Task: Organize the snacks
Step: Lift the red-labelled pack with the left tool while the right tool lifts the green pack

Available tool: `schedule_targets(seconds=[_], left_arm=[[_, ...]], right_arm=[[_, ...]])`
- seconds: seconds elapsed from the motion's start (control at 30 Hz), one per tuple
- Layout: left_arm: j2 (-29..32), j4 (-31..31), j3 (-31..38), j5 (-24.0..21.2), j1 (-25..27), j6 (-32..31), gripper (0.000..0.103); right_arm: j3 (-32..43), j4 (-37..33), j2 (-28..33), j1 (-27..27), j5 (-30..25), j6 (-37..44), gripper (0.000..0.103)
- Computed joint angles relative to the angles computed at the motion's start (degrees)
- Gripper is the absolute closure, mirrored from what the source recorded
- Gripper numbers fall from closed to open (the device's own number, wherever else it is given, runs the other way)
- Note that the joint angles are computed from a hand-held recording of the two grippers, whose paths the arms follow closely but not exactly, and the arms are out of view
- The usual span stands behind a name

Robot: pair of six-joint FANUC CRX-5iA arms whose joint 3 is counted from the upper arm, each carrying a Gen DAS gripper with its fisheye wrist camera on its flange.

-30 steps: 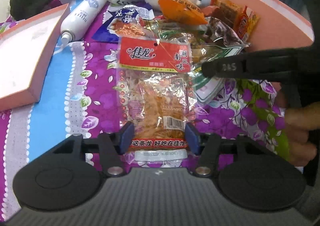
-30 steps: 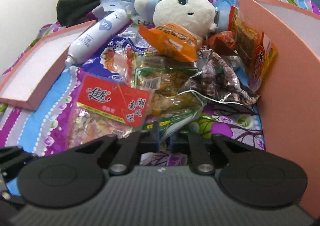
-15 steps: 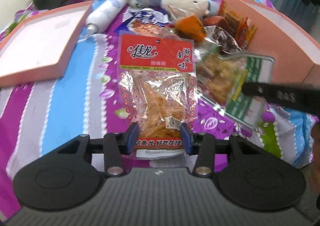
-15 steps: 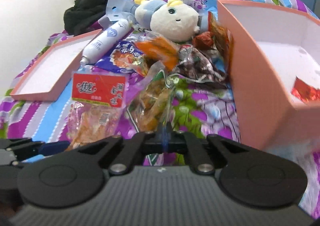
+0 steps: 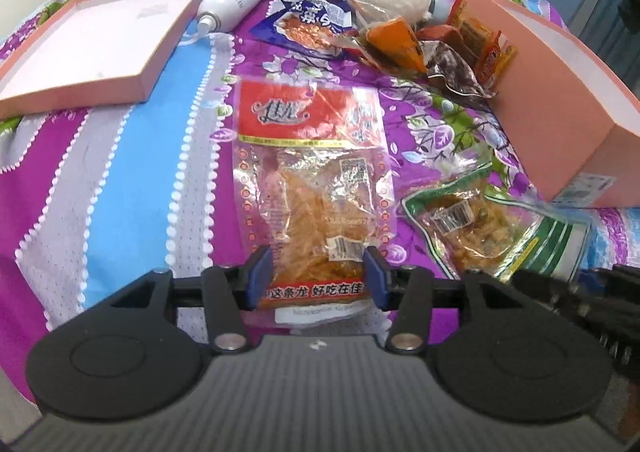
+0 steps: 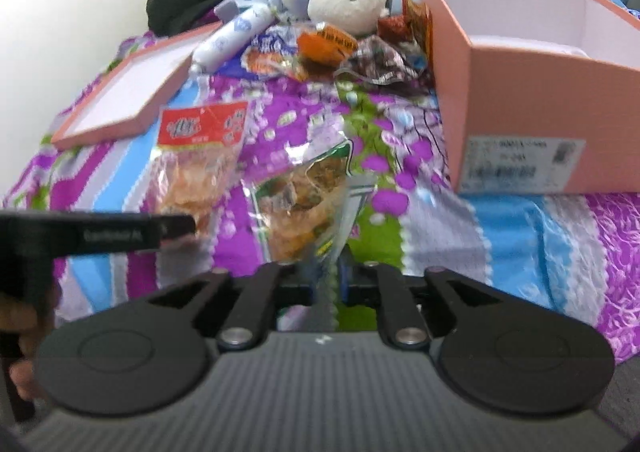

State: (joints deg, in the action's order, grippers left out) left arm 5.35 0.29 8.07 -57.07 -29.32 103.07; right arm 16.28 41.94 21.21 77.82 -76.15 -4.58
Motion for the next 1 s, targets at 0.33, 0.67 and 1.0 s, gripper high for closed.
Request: schedule_targets(seconds=[0.33, 0.67, 1.0], left_arm=[[-2.0, 5.1, -2.7, 3.2, 2.9, -0.9, 0.017], [1.0, 8.6, -2.9, 2.4, 3.9, -6.2, 0.017], [1.8, 2.4, -1.0, 1.6, 0.7, -9.8, 0.025]], right_arm=[[-3.4, 9.1, -0.8, 0.7, -0.4, 8.6, 0.012], [1.9, 2.9, 3.7, -3.8, 4.6, 29.4, 0.013], [-2.6, 0.4, 1.8, -4.8, 10.9, 26.8, 0.012]])
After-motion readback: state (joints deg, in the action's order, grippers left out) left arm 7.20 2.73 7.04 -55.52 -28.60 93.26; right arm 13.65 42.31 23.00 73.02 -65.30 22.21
